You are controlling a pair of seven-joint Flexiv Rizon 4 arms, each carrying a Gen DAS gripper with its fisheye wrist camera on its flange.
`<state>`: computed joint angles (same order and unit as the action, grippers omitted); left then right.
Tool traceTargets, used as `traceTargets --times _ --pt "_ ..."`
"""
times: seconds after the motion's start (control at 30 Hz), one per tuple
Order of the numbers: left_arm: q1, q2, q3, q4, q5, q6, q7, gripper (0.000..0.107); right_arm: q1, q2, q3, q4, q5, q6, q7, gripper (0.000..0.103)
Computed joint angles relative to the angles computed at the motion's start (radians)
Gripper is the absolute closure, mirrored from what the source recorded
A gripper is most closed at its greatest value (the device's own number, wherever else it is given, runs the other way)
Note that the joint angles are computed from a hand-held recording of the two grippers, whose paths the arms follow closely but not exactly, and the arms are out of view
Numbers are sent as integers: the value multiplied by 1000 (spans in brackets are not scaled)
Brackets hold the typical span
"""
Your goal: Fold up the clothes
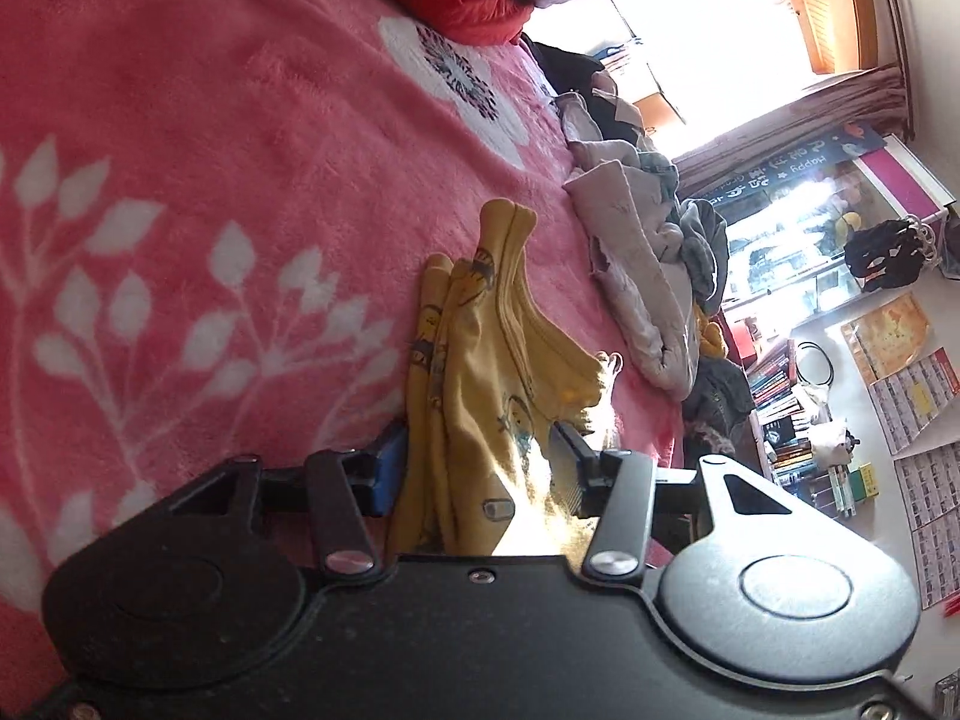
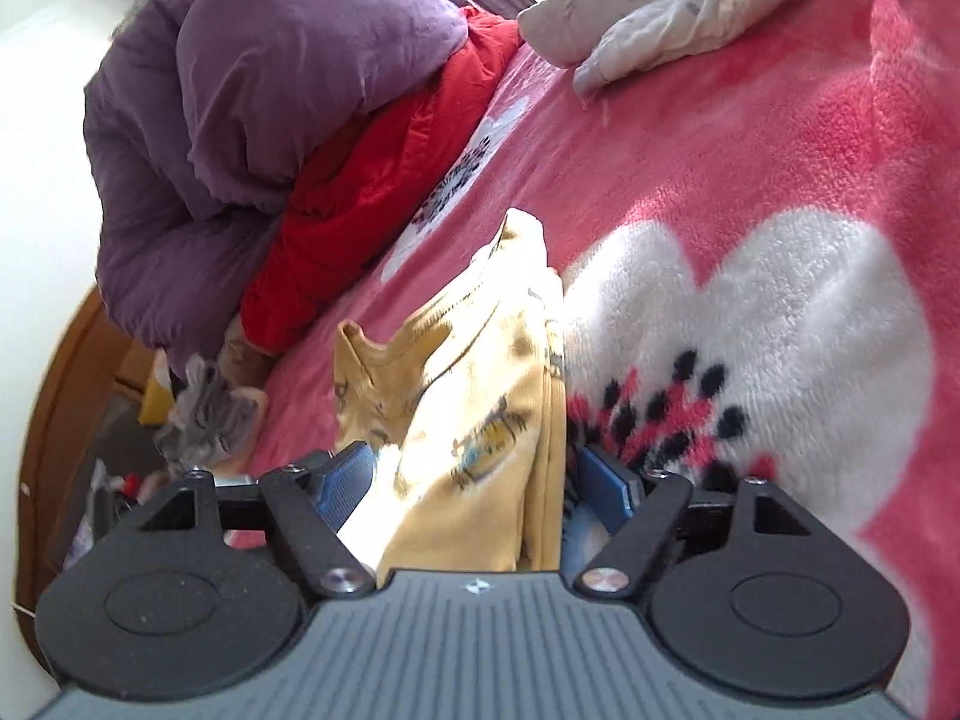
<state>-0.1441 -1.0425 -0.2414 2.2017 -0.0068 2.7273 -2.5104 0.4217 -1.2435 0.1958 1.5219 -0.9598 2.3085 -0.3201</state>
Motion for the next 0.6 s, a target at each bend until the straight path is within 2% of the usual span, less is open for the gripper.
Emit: traceTargets --times 0.17,0.23,0.27,0.3,0.33,0.37,0.6 --pt "16 -30 -8 -30 39 16 -15 67 -2 -59 2 -77 -16 34 45 47" --pt "25 -41 -12 -33 51 23 -23 77 7 -67 -8 -82 -1 59 47 51" --pt "29 -49 -15 -36 60 33 -29 79 14 -64 -18 -79 7 62 44 60" --pt "30 -51 -16 -35 61 36 -31 86 21 -65 -23 -78 14 67 42 68" --pt "26 -48 -15 -31 58 35 -27 89 22 -72 -21 -84 12 76 49 74" --pt "23 -47 -15 -25 54 43 -27 90 20 -82 -17 -91 2 89 63 84" --pt "-28 -31 -12 52 -19 154 -44 93 45 -74 -28 -37 61 194 64 87"
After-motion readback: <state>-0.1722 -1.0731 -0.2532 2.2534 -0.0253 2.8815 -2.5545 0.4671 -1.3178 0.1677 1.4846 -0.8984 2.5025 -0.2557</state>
